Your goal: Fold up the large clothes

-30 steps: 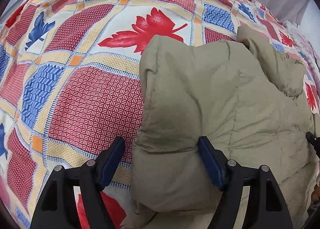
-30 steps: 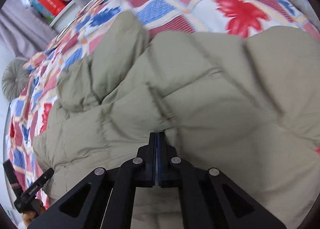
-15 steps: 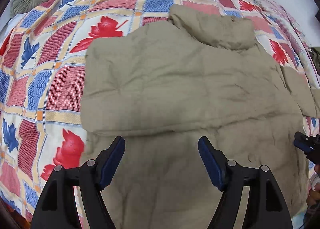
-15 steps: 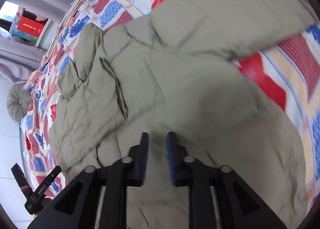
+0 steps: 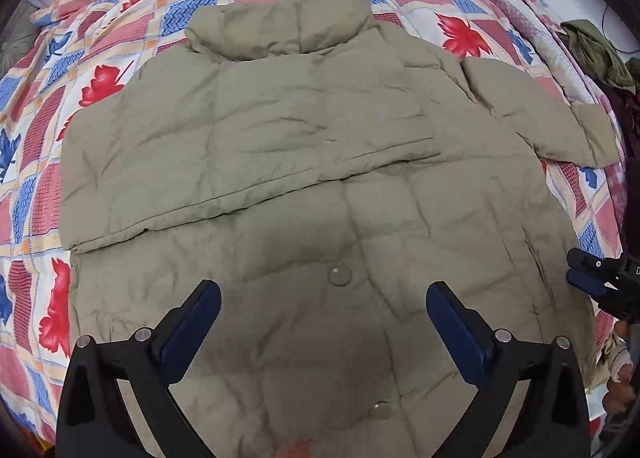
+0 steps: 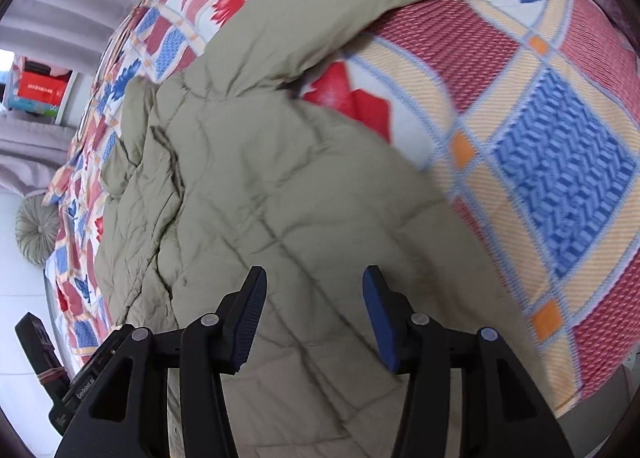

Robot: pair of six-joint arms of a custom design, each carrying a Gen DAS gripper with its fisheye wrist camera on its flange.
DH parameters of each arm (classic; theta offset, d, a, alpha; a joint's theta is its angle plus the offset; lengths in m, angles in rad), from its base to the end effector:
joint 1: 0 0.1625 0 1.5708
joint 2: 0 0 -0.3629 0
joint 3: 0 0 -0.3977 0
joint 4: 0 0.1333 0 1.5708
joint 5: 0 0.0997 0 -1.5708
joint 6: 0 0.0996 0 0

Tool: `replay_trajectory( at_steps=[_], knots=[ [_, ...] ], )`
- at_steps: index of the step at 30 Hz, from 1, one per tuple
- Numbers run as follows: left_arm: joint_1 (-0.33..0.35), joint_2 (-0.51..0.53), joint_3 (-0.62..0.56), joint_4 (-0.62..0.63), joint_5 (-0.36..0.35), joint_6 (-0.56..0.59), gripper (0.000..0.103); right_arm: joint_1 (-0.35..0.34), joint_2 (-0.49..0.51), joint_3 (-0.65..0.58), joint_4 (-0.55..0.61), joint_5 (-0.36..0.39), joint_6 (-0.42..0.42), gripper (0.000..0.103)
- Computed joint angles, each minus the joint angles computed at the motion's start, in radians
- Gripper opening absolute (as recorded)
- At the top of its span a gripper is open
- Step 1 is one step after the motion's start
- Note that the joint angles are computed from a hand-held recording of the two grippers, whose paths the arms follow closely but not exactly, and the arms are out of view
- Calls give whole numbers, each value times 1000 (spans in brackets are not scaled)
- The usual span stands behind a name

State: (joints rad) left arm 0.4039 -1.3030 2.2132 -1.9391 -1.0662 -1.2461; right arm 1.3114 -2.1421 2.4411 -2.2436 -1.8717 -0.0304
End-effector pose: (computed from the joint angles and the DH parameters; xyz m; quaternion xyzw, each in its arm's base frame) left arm -0.2786 -0.3164 0.0723 0.0298 0.9349 -0.1324 0.3279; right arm 0.0204 -0.3276 0.2985 -0.1387 -0.9619 0.1605 0.1723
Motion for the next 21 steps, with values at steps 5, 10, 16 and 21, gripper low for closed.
replay_trajectory(
  at_steps=[5, 10, 16, 21],
  knots=[
    [2, 103, -63, -25, 1, 22, 103, -84, -54, -18, 12, 67, -55, 75],
    [12, 192, -131, -37, -5, 46, 103, -184, -77, -49, -17, 169, -111, 88],
    [20, 275, -206, -15, 15, 25, 103, -300, -7, -144, -46, 323, -119, 103],
    [42, 316, -230, -67, -18, 32, 103, -372, 129, -272, -61, 403, -51, 103]
  ],
)
